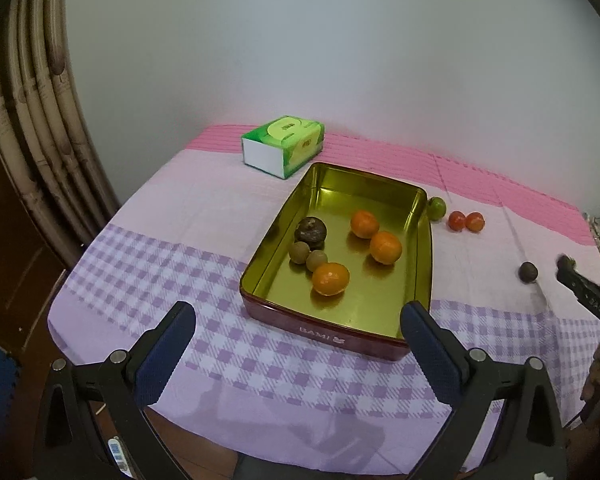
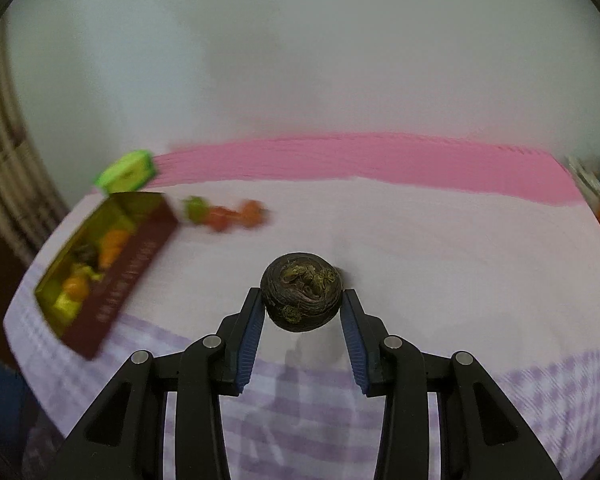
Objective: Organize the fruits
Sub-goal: 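Carry the dark brown fruit toward the tin tray with the right gripper, then lower the dark brown fruit into the tin tray and open the right gripper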
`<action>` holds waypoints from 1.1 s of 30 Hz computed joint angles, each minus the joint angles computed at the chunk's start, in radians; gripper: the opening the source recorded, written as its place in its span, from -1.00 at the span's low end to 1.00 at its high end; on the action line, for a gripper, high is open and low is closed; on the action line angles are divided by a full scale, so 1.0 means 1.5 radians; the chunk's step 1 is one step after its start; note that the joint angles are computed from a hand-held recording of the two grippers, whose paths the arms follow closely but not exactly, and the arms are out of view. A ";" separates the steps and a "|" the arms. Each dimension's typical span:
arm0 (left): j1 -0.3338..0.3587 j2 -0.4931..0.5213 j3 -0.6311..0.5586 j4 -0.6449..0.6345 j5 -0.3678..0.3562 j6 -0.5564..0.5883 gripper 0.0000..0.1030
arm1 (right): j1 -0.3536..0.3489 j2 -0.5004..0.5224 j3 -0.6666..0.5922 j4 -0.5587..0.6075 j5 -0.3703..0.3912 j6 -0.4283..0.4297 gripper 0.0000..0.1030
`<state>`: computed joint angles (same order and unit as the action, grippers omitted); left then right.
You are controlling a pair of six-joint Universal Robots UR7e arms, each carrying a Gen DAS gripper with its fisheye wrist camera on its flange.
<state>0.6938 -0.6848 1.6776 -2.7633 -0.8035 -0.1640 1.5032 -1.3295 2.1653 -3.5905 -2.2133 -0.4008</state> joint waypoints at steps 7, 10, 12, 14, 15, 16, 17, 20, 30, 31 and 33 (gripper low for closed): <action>0.005 0.011 -0.009 0.011 0.039 0.035 0.72 | 0.073 0.098 -0.127 0.107 0.027 -0.011 -0.22; 0.013 0.009 -0.016 0.037 0.031 0.017 0.72 | 0.084 0.134 -0.179 0.157 0.039 -0.009 -0.22; 0.020 0.009 -0.025 0.060 0.026 0.005 0.72 | 0.085 0.152 -0.211 0.190 0.049 0.001 -0.22; 0.025 0.009 -0.029 0.074 0.025 -0.008 0.72 | 0.086 0.174 -0.249 0.228 0.054 0.014 -0.22; 0.028 0.009 -0.034 0.085 0.023 -0.016 0.72 | 0.086 0.192 -0.276 0.249 0.054 0.022 -0.22; 0.030 0.008 -0.035 0.091 0.021 -0.020 0.72 | 0.085 0.200 -0.288 0.260 0.053 0.025 -0.22; 0.031 0.007 -0.036 0.096 0.019 -0.024 0.72 | 0.085 0.210 -0.304 0.275 0.051 0.029 -0.22; 0.033 0.010 -0.043 0.112 0.026 -0.032 0.72 | 0.084 0.235 -0.347 0.321 0.047 0.042 -0.22; 0.047 0.013 -0.061 0.165 0.023 -0.059 0.72 | 0.088 0.297 -0.446 0.401 0.021 0.059 -0.22; 0.048 0.012 -0.062 0.168 0.022 -0.061 0.72 | 0.088 0.302 -0.455 0.408 0.020 0.063 -0.22; 0.050 0.012 -0.064 0.175 0.020 -0.067 0.72 | 0.087 0.308 -0.466 0.418 0.020 0.069 -0.22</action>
<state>0.7688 -0.6672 1.5812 -2.5005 -0.7732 -0.2637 1.6330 -0.8669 1.4667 -2.9642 -2.1837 -0.2977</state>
